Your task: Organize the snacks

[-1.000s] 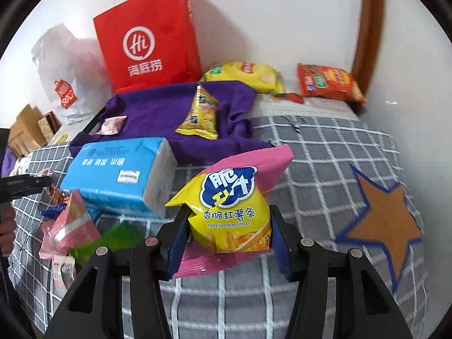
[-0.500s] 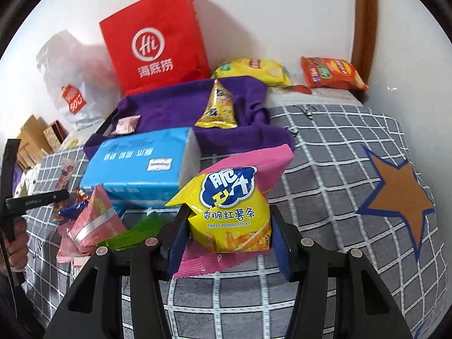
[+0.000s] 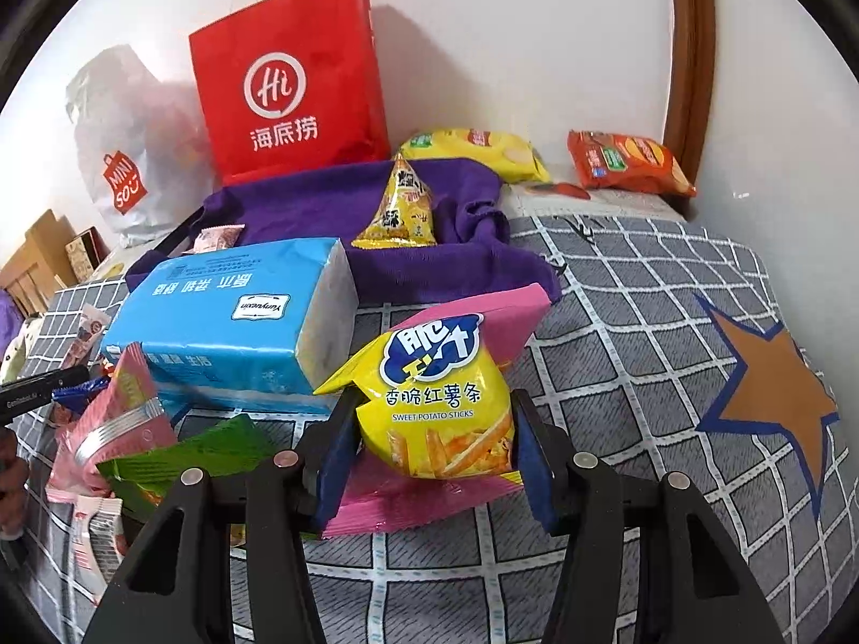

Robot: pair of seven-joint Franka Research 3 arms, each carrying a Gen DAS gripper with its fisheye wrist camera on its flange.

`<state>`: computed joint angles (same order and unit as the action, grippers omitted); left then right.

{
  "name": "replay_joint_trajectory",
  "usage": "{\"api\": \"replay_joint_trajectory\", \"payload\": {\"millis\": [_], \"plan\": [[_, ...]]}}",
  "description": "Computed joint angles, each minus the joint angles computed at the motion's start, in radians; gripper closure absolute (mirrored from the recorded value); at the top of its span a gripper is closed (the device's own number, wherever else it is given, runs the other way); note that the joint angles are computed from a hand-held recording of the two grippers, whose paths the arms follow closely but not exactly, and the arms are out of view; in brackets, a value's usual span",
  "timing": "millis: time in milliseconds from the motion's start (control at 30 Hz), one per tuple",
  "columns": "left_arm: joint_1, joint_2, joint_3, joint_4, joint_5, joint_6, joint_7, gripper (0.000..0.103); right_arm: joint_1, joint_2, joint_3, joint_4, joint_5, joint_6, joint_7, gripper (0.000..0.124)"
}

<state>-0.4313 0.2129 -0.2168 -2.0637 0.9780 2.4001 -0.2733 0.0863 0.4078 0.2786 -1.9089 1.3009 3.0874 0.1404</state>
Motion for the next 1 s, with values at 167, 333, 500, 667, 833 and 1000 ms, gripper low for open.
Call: {"api": "replay_joint_trajectory", "payload": {"millis": [167, 333, 500, 667, 833, 1000], "plan": [[0.016, -0.018, 0.013, -0.029, 0.030, 0.062, -0.045, 0.081, 0.003, -0.001, -0.003, 0.006, 0.067, -0.007, -0.066, 0.070], [0.032, -0.036, 0.015, -0.058, 0.066, 0.115, -0.108, 0.081, 0.021, 0.010, -0.064, 0.014, -0.083, -0.122, 0.114, 0.069], [0.031, -0.029, 0.001, -0.041, 0.039, 0.079, -0.074, 0.081, 0.014, 0.015, -0.069, 0.016, -0.129, -0.150, 0.185, 0.067], [0.029, -0.026, 0.003, -0.035, 0.029, 0.078, -0.048, 0.082, 0.016, 0.018, -0.060, 0.009, -0.197, -0.122, 0.234, 0.066], [0.029, -0.025, 0.004, -0.032, 0.022, 0.079, -0.035, 0.082, -0.003, 0.013, -0.047, 0.006, -0.223, -0.135, 0.261, 0.066], [0.033, -0.034, 0.010, -0.051, 0.050, 0.113, -0.072, 0.082, -0.023, 0.015, -0.033, 0.008, -0.215, -0.155, 0.254, 0.065]]}}
